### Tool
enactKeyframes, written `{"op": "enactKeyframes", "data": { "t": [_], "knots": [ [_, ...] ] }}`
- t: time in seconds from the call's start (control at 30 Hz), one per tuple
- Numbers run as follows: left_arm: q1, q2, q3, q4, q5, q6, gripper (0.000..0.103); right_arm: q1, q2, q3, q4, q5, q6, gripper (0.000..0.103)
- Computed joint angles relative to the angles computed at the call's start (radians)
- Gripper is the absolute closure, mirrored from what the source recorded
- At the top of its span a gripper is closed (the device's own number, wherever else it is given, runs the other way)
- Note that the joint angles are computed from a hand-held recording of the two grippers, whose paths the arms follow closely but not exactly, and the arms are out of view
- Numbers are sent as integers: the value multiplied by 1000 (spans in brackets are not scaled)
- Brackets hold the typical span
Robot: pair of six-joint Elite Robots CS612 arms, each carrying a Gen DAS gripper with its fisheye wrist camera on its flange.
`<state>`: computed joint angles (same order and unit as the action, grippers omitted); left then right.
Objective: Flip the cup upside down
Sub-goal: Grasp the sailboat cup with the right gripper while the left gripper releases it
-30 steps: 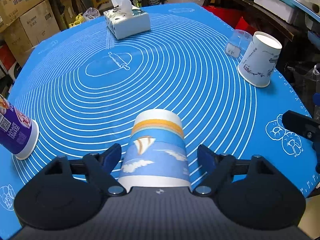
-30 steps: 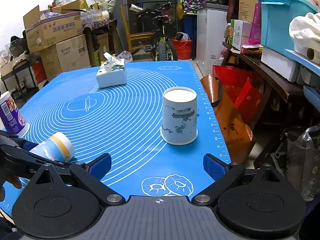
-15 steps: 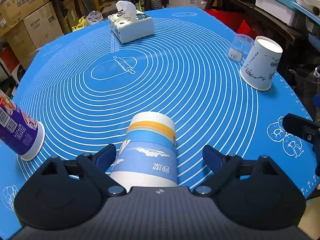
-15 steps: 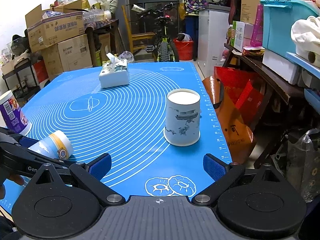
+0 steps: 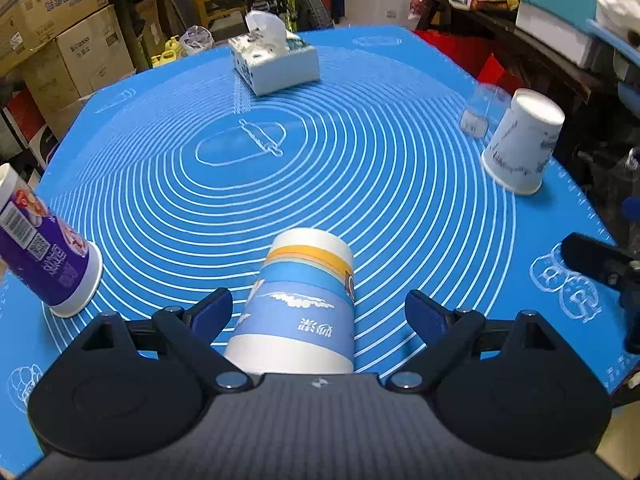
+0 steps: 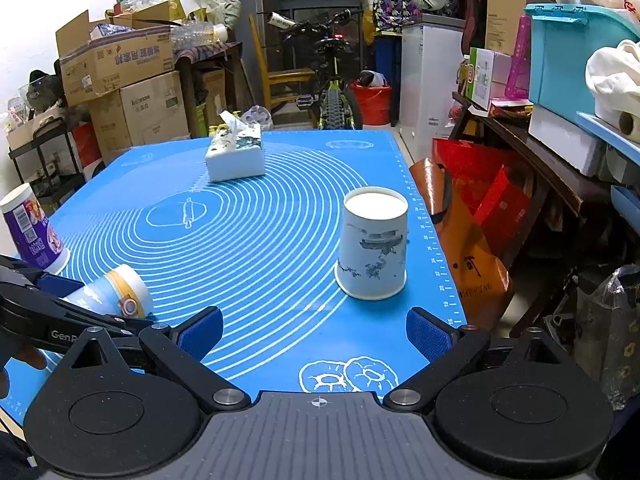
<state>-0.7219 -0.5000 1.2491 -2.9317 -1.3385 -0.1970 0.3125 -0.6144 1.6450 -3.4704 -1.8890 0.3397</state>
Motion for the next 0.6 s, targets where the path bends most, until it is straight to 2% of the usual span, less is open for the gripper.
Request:
{"op": "enactKeyframes", "data": {
  "t": [0.13, 0.27, 0.37, 0.5, 0.6],
  "knots": [
    [7, -30, 47, -79, -22, -28, 10, 1, -5, -6, -11, 23, -5, 5],
    [12, -59, 90, -146, 25, -60, 7, 3, -10, -31, -1, 83, 1, 5],
    [22, -70, 108, -164, 77, -105, 1, 2, -12, -64, 51, 159, -3, 5],
    [43, -73, 117, -142, 114, -159, 0, 10, 1, -128, 139, 235, 9, 5],
    [56, -72, 123, -129, 122, -170, 0, 13, 16, -176, 210, 296, 35, 5]
  ]
}}
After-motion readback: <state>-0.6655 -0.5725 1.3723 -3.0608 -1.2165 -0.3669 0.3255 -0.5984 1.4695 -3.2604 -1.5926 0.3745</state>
